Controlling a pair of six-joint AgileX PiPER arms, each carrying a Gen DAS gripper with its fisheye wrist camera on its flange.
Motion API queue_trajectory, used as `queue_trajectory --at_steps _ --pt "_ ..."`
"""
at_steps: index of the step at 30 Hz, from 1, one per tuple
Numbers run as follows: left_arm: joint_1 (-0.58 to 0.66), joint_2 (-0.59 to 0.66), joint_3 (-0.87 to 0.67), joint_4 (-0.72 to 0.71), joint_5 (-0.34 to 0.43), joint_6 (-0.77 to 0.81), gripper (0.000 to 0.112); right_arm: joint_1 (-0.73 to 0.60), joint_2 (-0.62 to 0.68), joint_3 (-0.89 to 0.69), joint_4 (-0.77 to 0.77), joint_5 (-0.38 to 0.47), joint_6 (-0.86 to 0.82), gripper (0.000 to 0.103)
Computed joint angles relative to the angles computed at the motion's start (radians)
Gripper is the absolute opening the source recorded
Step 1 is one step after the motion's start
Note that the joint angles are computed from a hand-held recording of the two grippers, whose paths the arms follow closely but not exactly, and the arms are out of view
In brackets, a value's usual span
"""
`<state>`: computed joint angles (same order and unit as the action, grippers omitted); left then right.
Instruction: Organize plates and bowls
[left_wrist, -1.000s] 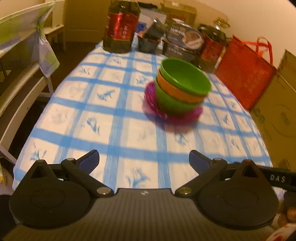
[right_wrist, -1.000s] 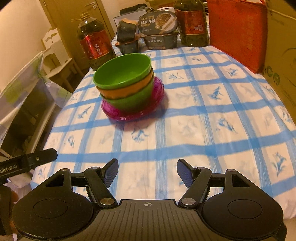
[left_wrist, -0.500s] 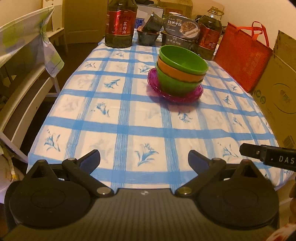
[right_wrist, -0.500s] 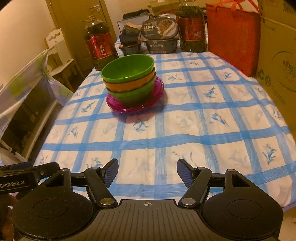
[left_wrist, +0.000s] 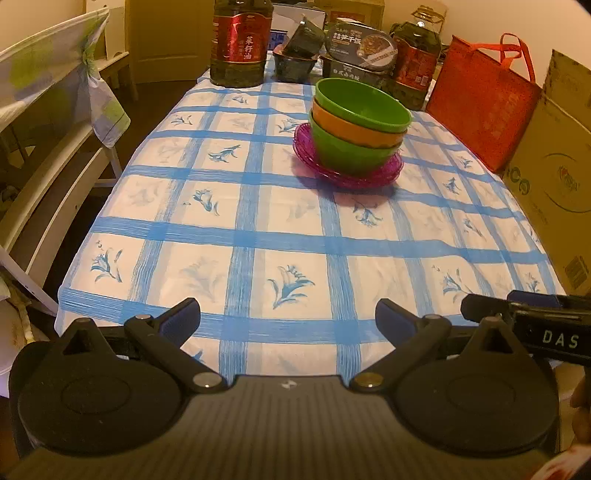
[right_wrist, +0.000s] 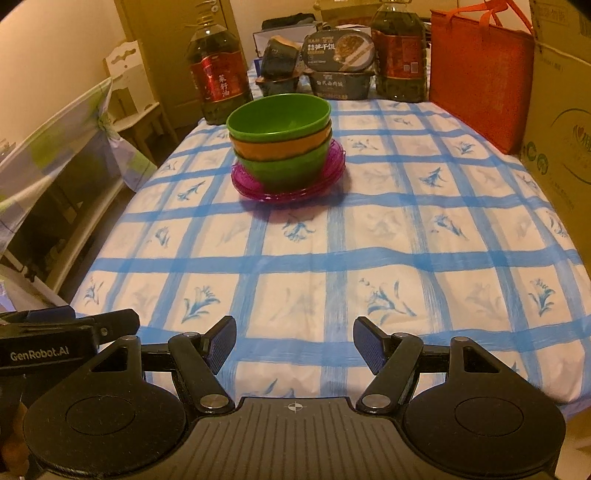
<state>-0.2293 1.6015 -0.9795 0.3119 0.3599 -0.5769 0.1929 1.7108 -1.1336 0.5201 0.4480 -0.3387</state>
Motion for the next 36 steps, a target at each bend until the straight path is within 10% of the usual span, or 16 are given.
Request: queue_trajectory --at_steps 36 --pt "-0.022 -0.004 0.028 0.106 -0.018 -0.114 0.1 0.003 -0.012 0.031 0.017 -0.011 -0.013 0.07"
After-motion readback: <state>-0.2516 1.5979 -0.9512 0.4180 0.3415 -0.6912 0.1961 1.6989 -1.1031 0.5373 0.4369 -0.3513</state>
